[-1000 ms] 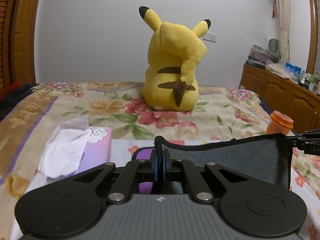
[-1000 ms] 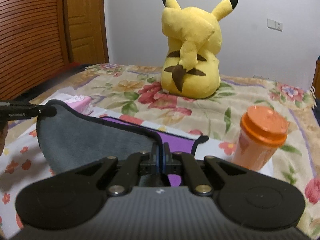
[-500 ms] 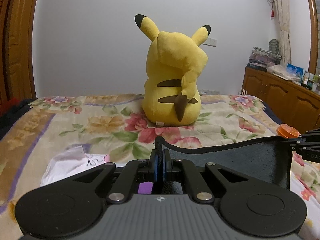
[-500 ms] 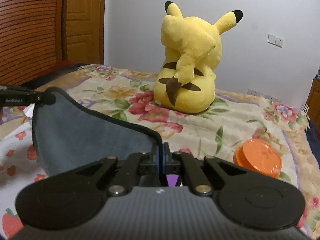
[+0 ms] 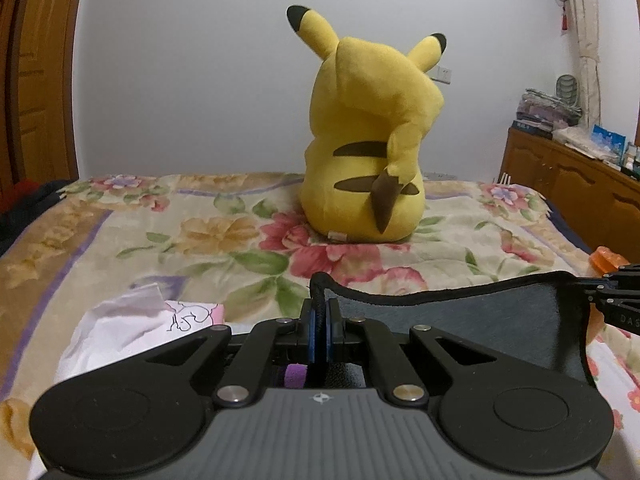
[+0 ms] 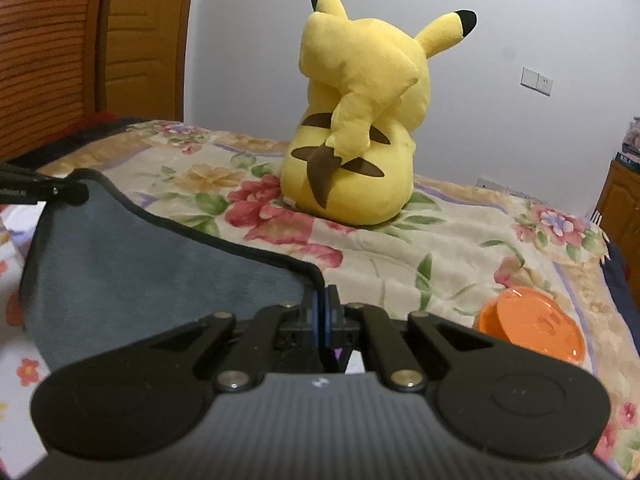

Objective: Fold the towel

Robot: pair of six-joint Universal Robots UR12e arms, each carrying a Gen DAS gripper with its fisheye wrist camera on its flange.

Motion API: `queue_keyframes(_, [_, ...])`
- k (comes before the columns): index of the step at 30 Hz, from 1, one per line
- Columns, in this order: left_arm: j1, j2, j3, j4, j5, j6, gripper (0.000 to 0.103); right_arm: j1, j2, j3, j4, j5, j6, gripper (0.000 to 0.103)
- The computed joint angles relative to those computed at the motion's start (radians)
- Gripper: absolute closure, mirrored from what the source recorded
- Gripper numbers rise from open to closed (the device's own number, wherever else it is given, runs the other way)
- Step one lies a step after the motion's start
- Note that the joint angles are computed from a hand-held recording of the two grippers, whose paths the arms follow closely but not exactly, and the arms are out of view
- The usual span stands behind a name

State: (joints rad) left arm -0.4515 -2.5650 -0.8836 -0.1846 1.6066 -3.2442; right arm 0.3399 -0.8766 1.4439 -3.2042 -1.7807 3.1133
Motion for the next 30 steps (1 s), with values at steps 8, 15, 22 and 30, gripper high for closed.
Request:
queue_keyframes(8, [0.003,-0.048,0.066,-0.080,0.010,-0.017,0.095,0.004,0.046,-0.040,0.017,-0.041,0.005,0.099])
queue_keyframes(15, [0.001,-0.081,0.114,-0.141,0.022,-0.024,0.095,0.000,0.069,-0.054,0.035,-0.046,0.016,0.099])
queue_keyframes(22, [-0.004,-0.106,0.158,-0.203,0.045,-0.005,0.095,-0.004,0.090,-0.075,0.085,-0.043,0.019,0.099])
queue_keyframes(30, [-0.007,-0.117,0.179,-0.243,0.061,0.013,0.093,-0.008,0.089,-0.071,0.099,-0.029,0.031,0.099])
